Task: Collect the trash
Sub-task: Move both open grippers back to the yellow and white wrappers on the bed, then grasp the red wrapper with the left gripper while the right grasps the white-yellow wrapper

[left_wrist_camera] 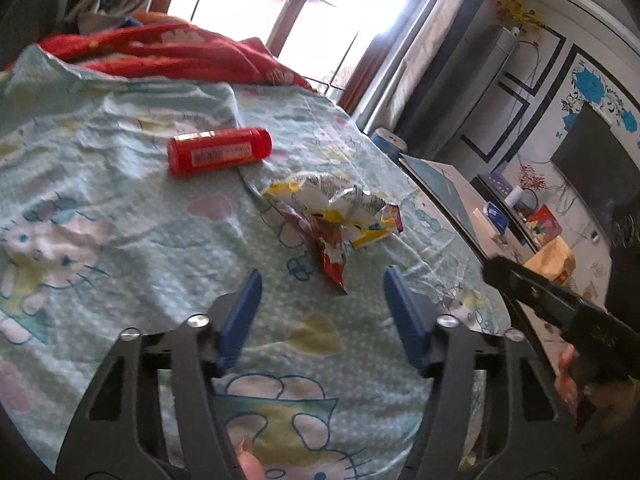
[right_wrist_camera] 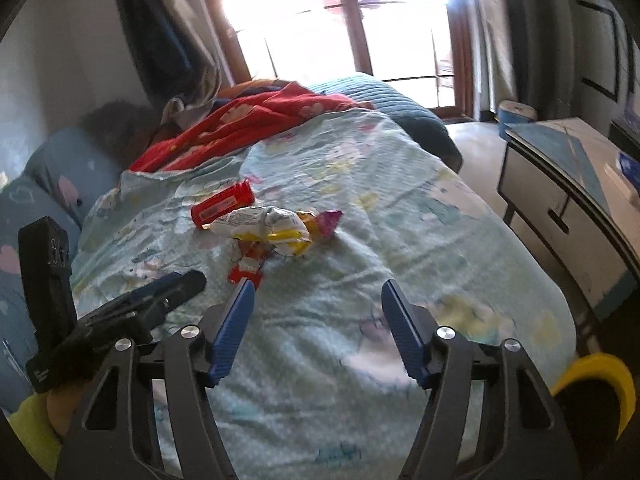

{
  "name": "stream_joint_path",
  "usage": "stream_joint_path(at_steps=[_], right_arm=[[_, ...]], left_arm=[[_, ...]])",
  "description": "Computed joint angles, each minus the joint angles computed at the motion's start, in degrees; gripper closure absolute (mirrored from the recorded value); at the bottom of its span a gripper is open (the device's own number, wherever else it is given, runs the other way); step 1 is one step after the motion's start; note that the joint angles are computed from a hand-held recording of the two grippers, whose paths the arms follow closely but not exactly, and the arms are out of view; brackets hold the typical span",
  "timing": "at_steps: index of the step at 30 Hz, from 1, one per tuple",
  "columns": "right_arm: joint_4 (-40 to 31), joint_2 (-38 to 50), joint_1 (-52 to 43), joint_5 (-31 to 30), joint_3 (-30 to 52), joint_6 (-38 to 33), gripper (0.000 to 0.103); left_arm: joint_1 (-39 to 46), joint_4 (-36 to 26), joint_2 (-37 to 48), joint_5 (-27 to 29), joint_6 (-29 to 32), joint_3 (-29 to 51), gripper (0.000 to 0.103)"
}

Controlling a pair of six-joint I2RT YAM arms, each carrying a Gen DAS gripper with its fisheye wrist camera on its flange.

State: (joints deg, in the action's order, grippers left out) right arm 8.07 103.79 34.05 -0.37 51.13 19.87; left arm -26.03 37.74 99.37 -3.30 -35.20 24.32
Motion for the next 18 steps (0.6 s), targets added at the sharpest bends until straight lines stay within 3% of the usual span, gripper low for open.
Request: stream_joint_path(at_steps=[3, 10, 18], right_arm=[[-1.47, 3.41, 0.02, -0.88, 4.63, -1.85, 0.044], [-7.97, 12.66, -0.36, -3.55, 17.85, -7.63, 0.049], [-12.01, 19.69, -1.17, -5.90, 26.49, -7.56, 0.053]], left_arm=[[0.95, 1.11, 1.90, 2.89, -0.45, 0.86, 0.070], [3.13, 2.30, 5.70, 7.86, -1.31, 3.27, 0.073], [4.39, 2.01, 9.63, 11.47, -2.15, 5.99, 0.078]])
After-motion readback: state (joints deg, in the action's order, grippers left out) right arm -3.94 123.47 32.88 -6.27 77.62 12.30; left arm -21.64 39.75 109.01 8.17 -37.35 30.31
